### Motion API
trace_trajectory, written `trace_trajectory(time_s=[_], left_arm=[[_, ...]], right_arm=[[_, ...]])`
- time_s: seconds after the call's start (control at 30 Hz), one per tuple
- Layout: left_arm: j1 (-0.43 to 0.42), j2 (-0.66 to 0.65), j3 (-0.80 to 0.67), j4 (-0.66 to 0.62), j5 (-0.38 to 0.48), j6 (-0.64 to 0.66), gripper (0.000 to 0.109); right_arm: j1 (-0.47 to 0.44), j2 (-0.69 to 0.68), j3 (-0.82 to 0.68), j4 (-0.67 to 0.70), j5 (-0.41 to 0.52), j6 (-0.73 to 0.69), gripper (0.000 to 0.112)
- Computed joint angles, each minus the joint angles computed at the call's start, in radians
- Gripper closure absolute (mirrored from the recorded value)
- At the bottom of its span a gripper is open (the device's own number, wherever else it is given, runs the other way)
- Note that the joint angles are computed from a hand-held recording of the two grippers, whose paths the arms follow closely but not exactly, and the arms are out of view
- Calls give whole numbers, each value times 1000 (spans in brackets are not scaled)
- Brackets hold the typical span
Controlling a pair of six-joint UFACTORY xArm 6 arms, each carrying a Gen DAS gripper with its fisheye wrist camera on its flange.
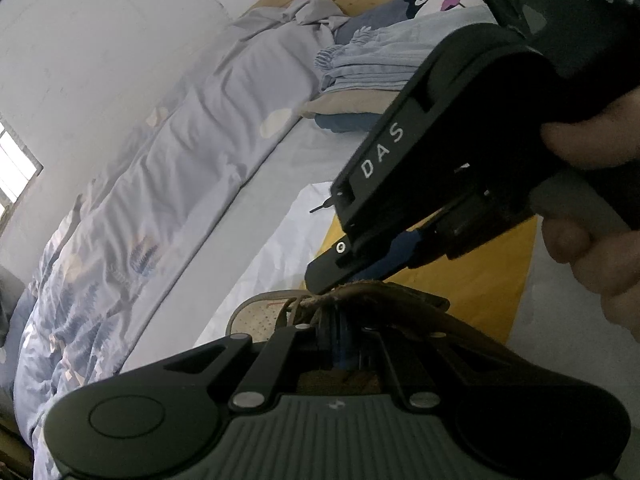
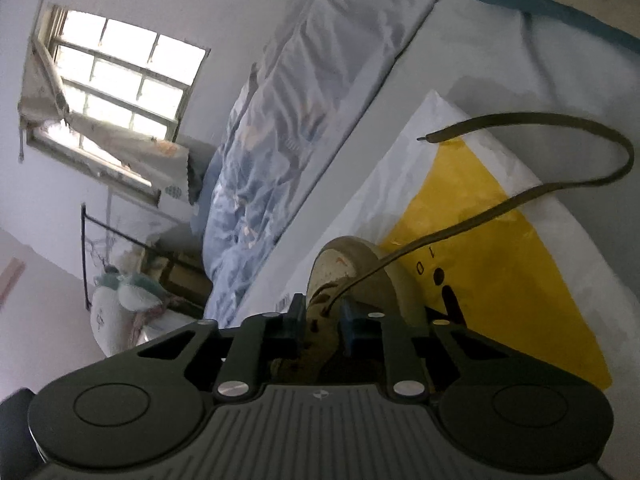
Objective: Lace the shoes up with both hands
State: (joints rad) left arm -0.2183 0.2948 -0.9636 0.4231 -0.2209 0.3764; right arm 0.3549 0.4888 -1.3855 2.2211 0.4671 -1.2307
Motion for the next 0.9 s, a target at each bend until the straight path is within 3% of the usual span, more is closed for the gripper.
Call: trace_trajectory(time_s=[0.2,0.33,0.67,0.8,0.9], left_arm=[[-23,0,14,-120,-7,88,109],[-25,4,10,-130,-10,79,107],[-70,-16,48,-435,-37,285,101],[-58,-51,88,-407,-62,209,101],[-66,-71,112,-476,-76,229,101]], right_arm=[[3,4,8,79,10,-24,101],[12,-3,6,106,-15,-65,112],[15,-36,15,165,-105,-186,112],[2,-58,26,251,-137,-281,112],[-7,-78,50,264,-112,-317,112]])
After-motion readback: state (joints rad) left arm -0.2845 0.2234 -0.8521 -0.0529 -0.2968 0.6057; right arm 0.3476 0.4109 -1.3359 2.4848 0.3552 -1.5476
